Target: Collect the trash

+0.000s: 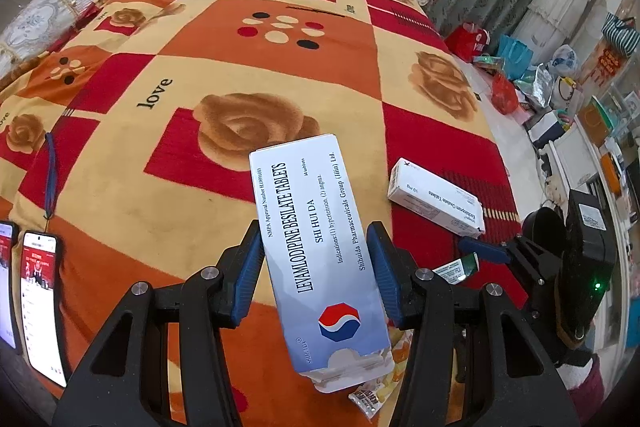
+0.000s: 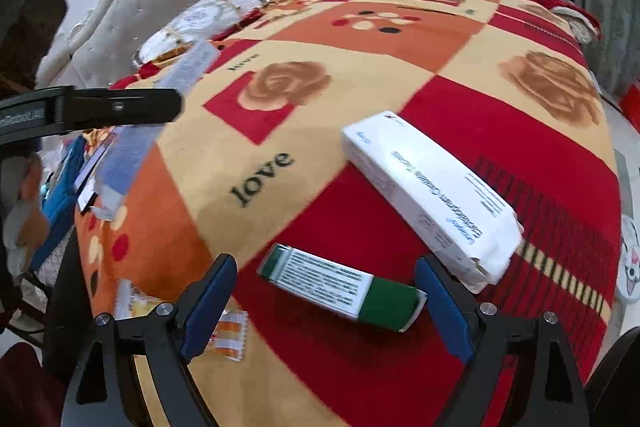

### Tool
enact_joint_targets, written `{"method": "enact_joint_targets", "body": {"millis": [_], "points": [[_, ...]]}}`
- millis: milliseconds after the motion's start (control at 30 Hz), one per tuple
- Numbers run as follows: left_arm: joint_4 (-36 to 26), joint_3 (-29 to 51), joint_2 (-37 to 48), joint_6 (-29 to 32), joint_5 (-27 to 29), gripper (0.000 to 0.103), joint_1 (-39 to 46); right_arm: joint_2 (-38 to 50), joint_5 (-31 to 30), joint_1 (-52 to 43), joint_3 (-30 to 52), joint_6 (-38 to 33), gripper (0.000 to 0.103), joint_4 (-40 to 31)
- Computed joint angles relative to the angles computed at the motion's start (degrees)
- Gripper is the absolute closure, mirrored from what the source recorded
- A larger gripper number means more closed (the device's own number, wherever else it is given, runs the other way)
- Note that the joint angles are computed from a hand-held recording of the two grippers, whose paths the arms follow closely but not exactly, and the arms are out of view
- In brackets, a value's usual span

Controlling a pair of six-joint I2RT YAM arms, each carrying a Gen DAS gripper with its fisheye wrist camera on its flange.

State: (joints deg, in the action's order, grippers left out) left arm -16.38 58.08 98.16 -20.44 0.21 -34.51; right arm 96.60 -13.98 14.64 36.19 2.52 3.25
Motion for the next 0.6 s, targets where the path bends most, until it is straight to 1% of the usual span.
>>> {"method": "enact_joint_targets", "body": {"millis": [100, 233, 267, 333, 500, 600], "points": [[0.16, 0.03, 0.38, -0.28, 0.19, 0.053, -0.14, 0.06, 3.47, 1.66, 0.38, 2.87, 0.013, -0.6], [0.26, -0.08, 0.24, -0.2, 0.29, 0.053, -0.35, -3.88, 9.68, 3.52, -1.98, 7.04, 0.013, -0.76], [0.42, -0.12, 0.2, -0.25, 0.39, 0.053, -0.37, -4.95, 9.98, 3.14, -2.91, 9.57, 0.012, -0.87], [0.66, 0.01, 0.42, -0.21, 0.67, 0.053, -0.35, -5.34, 8.02, 2.22, -4.03, 12.41, 0.009, -0.1], [1.23, -0.38, 0.45, -0.13, 1.07, 0.053, -0.67, -4.14, 9.93, 3.7, -3.93, 16.37, 0.008, 0.56], [1.39, -0.59, 0.48, -0.15, 1.21, 0.053, -0.68, -2.75, 12.53, 5.96, -2.56, 17.66, 0.008, -0.21]]}}
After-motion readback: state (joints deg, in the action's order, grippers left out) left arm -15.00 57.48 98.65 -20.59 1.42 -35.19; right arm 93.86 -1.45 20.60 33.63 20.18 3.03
